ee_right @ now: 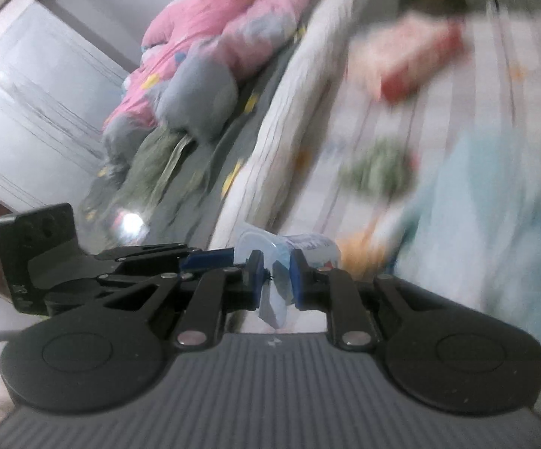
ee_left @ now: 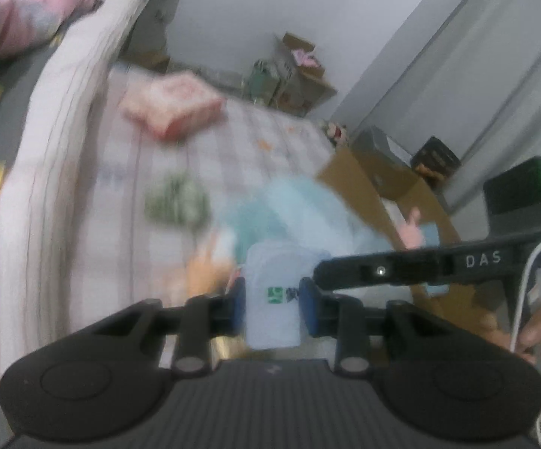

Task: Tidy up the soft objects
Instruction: 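Grasp the white cup-shaped container by its rim with the right tool, then lift the white container and carry it toward the box with the right tool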

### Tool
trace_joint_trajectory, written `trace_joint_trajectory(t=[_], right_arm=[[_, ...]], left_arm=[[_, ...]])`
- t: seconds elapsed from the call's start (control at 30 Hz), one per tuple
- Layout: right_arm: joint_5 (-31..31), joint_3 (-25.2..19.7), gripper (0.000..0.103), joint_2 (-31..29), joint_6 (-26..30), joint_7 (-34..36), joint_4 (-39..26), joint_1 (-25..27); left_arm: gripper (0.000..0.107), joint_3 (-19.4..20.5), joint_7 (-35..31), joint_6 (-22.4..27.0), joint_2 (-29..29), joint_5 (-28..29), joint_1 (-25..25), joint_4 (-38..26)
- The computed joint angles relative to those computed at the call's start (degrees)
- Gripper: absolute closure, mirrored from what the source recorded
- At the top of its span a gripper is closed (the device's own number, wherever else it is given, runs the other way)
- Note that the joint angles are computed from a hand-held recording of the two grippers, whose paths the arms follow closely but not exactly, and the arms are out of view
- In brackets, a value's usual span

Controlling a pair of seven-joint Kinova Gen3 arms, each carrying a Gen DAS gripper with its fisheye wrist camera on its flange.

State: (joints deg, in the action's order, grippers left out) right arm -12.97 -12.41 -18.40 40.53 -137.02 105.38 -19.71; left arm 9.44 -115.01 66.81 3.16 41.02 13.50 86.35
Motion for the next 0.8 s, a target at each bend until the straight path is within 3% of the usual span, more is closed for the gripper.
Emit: trace_joint_trajectory(t=[0.1, 0.27, 0.53, 0.7, 0.8], right_arm=[[-5.74, -2.23, 0.089, -2.73, -5.21, -5.11, 7.14, -1.99], [-10.04, -6.36, 0.088, -3.11, -12.54, -12.29, 14.77, -5.02], [-8.38, -13.38, 0.087, -4.69, -24.92, -23.96, 22.93, -4.29], [-7.34, -13.11, 0.087, -6.22, -29.31, -27.14, 26.28, -5.46], [-7.04, -14.02, 0.086, -5.82, -31.38, -28.68, 27.22, -5.05]], left_arm=[[0.079, -1.46, -1.08, 1.84, -3.15, 1.09, -1.21, 6.34], [0.078, -3.15, -1.89, 2.15, -4.81, 1.25, -2.19, 13.73], [0.076, -4.03, -7.09, -0.80, -6.80, 3.71, -2.94, 19.55], [0.067, -4.25, -7.40, -0.77, -7.80, 2.48, -2.46, 20.13], [0.068, -4.97, -8.24, 0.60, -7.46, 3.31, -2.90, 20.65]])
